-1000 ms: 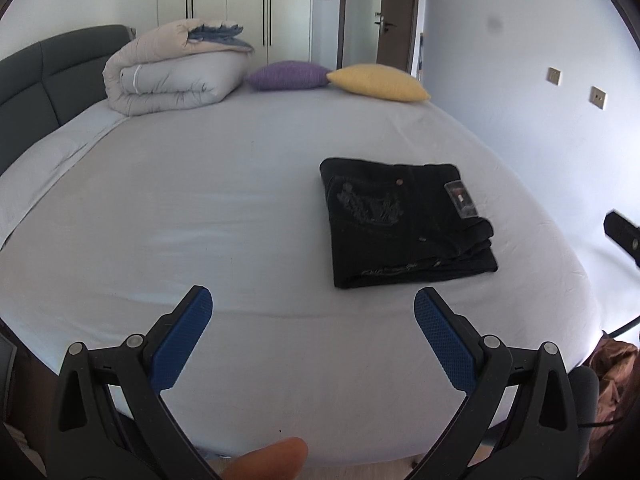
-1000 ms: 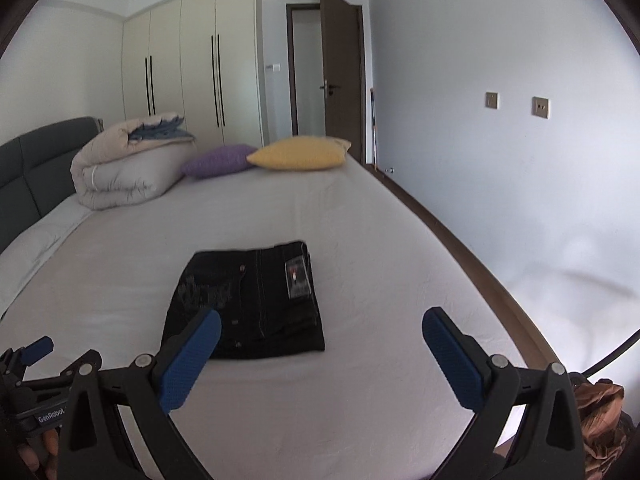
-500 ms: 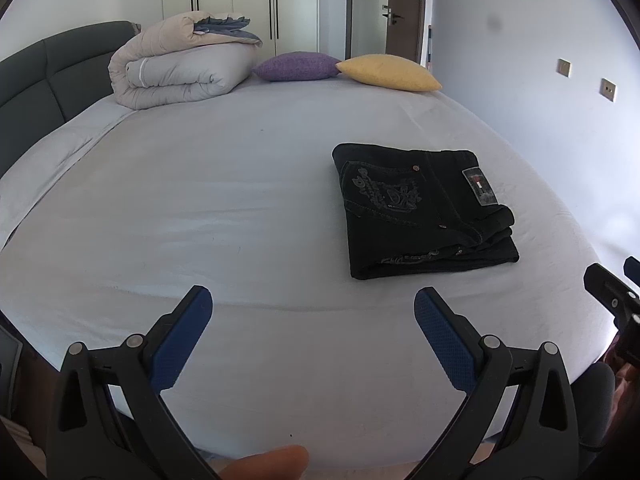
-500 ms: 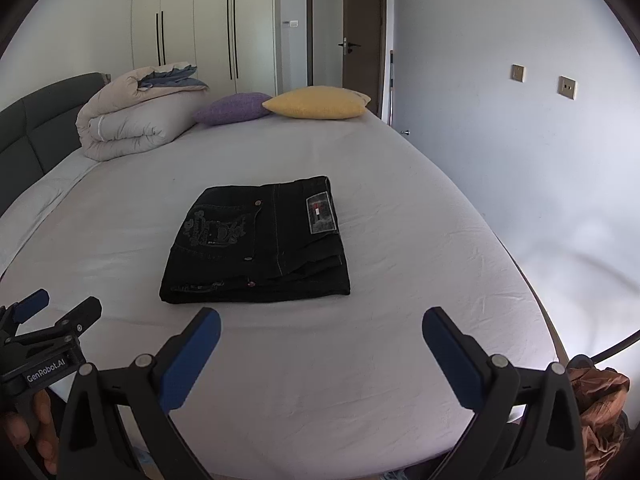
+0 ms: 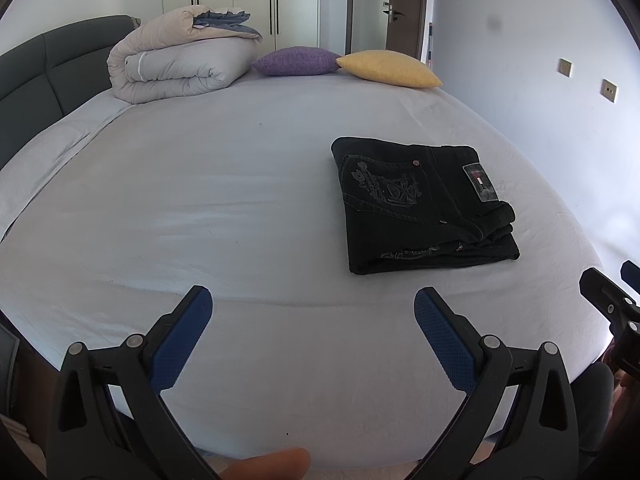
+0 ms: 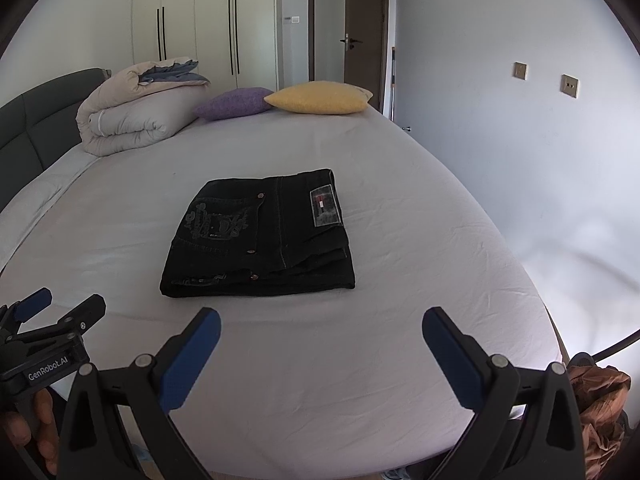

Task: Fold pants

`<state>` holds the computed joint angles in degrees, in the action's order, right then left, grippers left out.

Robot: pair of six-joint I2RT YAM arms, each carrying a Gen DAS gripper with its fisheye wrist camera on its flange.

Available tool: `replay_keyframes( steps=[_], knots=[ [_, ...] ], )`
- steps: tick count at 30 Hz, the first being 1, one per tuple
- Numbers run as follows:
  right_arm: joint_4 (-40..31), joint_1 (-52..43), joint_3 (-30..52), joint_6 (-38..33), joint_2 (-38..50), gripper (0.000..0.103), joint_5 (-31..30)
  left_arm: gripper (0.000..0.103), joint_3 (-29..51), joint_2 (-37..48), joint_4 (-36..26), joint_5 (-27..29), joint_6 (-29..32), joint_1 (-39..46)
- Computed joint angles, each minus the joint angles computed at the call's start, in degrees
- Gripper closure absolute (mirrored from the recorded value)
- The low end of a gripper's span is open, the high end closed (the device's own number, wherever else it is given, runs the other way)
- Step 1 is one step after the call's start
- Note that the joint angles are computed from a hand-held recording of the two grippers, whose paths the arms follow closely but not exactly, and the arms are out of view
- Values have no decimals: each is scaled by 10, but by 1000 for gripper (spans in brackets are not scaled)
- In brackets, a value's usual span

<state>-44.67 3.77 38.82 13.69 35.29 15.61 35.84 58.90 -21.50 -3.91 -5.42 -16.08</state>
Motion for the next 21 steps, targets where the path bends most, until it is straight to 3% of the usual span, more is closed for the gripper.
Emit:
replay_keyframes(
  steps=[21],
  knots=[
    [-1, 23, -4, 14, 0, 0, 18, 0, -4, 2, 4, 0, 0, -1]
  ],
)
